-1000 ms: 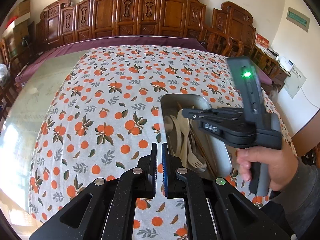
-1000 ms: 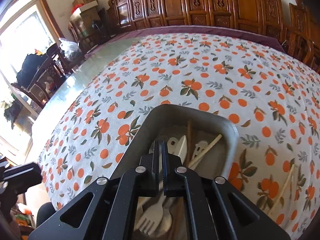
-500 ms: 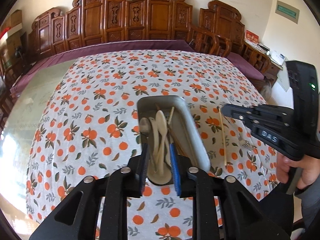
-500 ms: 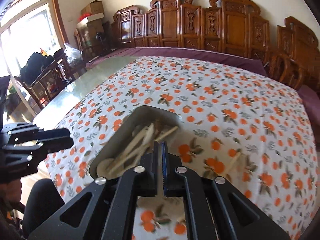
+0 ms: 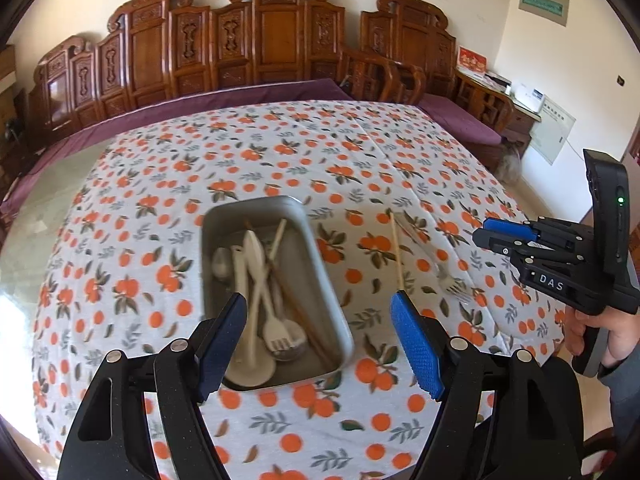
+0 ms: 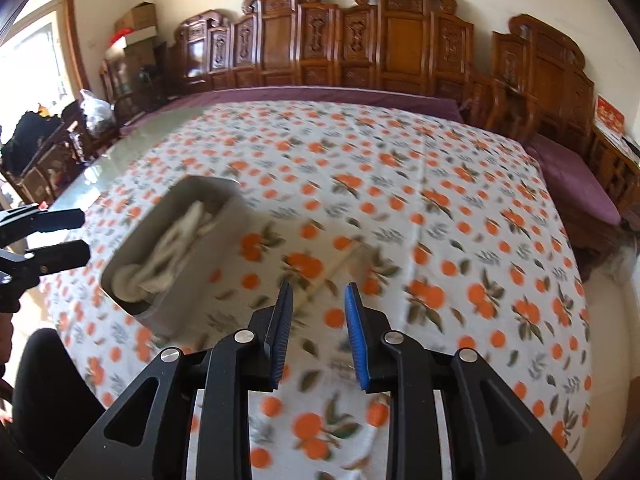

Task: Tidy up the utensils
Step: 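Grasp a metal fork with the right tool while the left tool moves to the pile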

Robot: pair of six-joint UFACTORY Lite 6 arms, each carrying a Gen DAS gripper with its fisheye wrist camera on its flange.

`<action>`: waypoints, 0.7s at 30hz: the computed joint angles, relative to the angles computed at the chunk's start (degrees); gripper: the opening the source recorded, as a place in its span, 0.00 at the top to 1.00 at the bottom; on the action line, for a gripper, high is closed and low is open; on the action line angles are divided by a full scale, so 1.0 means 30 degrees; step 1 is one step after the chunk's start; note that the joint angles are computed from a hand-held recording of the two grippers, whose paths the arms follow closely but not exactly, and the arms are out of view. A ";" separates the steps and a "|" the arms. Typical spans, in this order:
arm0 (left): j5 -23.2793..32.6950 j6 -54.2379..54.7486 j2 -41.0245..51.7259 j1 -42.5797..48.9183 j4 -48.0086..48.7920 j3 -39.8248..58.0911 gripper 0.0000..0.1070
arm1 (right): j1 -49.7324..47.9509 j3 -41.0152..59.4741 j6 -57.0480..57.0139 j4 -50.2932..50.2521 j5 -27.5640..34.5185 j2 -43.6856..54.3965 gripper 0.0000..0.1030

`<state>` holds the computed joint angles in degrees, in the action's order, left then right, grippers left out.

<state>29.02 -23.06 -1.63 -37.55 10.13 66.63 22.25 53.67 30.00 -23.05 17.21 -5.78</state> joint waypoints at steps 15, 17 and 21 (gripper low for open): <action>-0.0438 -0.0466 0.3921 -0.1478 0.0242 0.2327 0.34 | -0.1772 0.0556 -0.3903 0.3537 -0.2285 0.5055 0.72; -0.0425 -0.0361 0.4246 -0.1531 0.0180 0.2546 0.34 | -0.1776 0.1225 -0.4196 0.3820 -0.2303 0.6036 0.72; -0.0395 -0.0218 0.4808 -0.1623 0.0092 0.2987 0.34 | -0.1676 0.2587 -0.2584 0.1956 -0.1900 0.7579 0.72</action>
<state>27.84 -23.71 12.80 -42.42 10.40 75.59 17.23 61.43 22.25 -17.19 11.51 16.95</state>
